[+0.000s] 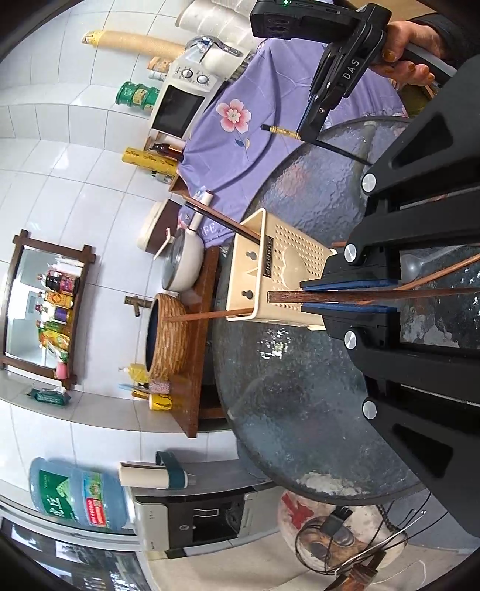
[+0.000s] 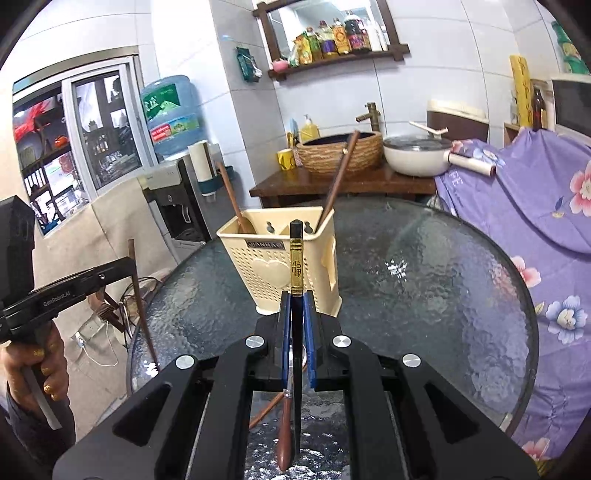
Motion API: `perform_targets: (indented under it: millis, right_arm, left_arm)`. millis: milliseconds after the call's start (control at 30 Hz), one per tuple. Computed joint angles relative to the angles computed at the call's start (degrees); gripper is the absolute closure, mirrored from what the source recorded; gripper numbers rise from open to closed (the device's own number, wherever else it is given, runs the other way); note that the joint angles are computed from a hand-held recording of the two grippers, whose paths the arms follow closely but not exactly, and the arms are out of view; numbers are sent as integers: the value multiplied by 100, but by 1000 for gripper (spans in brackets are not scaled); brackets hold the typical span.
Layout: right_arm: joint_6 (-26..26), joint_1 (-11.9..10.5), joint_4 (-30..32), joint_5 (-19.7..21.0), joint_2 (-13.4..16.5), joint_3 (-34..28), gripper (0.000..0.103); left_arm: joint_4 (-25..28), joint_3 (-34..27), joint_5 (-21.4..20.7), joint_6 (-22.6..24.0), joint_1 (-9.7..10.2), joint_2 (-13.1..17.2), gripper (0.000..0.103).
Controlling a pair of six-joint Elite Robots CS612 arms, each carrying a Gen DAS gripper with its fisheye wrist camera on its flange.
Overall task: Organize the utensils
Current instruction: 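Lift both chopsticks and carry them over the holder with both tools, then drop the chopsticks into the holder by opening both tools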
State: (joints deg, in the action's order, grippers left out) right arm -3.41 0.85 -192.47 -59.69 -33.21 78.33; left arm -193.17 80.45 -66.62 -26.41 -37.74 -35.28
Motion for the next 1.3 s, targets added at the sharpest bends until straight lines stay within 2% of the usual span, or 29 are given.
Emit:
perform_targets:
  millis: [367, 667, 933, 1100, 1300]
  right_arm:
    - [-36, 24, -347, 128, -137, 90, 95]
    - [-262, 75, -159, 229, -190, -129, 95]
    - [-12, 68, 63, 500, -233, -560, 95]
    - [114, 139, 150, 226, -174, -1094, 95]
    - [376, 210, 226, -104, 136, -1861, 95]
  left_arm:
    - [-282, 6, 144, 441, -40, -107, 96]
    - [-296, -216, 78, 755, -8, -99, 96]
    - [-448, -513, 16, 1071, 39, -158, 96]
    - [-322, -1038, 266, 1351, 68, -78, 96]
    - [136, -1774, 317, 1279, 184, 189, 96]
